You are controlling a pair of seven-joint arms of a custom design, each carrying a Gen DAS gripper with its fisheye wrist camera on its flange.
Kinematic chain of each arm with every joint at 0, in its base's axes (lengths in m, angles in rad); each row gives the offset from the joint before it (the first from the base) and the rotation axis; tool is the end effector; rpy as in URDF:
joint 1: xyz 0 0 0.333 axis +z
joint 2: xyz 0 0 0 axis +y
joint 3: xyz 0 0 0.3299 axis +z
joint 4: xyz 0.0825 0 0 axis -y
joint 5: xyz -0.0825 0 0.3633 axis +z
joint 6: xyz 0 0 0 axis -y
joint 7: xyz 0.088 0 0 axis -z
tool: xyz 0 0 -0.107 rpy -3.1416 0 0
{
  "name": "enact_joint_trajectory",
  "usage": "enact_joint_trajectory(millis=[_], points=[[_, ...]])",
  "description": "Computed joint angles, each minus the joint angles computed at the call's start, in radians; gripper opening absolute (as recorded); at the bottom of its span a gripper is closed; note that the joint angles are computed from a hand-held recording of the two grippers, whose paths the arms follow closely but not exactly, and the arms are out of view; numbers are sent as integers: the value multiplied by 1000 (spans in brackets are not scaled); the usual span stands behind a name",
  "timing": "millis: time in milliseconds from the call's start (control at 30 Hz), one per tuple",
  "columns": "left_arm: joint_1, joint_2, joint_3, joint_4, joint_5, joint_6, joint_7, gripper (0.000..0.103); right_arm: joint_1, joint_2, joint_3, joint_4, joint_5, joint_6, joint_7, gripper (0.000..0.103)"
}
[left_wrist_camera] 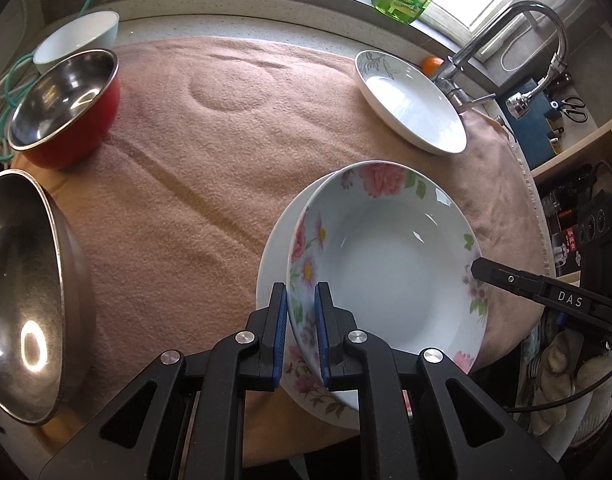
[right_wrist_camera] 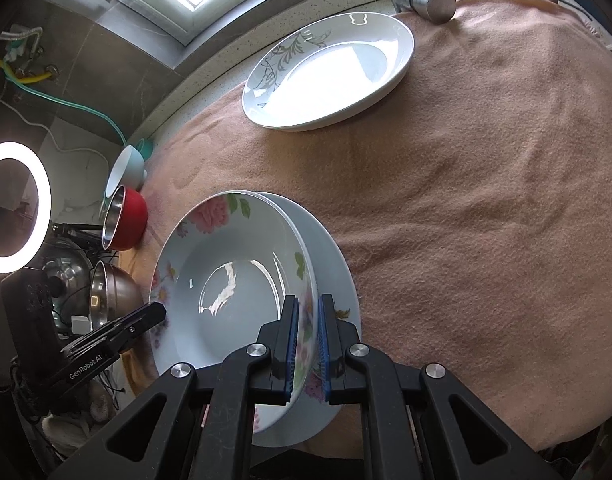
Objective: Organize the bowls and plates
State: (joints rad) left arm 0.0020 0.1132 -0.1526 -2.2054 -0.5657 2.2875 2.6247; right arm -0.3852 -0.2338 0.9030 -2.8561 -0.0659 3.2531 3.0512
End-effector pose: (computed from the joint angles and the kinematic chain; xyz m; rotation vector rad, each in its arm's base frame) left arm 0.5211 -0.0905 0.3587 1.0677 -2.7074 0.5927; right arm 0.3394 0.1940 0.3287 -0.8998 2.4148 -0.0990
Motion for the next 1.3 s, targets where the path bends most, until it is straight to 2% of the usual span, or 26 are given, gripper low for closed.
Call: enact_joint_trajectory(millis=[300, 833, 1300], points=[[-3, 0, -2, -12, 11, 6, 3, 12, 3, -9, 1, -2, -22, -15, 31, 9], [-3, 6, -4, -15, 19, 27, -3, 12, -80, 17, 76, 12, -63, -10, 46, 9], [-7, -1, -6, -25, 24, 38, 7, 12, -50, 21, 45, 12, -72, -16, 44, 9]])
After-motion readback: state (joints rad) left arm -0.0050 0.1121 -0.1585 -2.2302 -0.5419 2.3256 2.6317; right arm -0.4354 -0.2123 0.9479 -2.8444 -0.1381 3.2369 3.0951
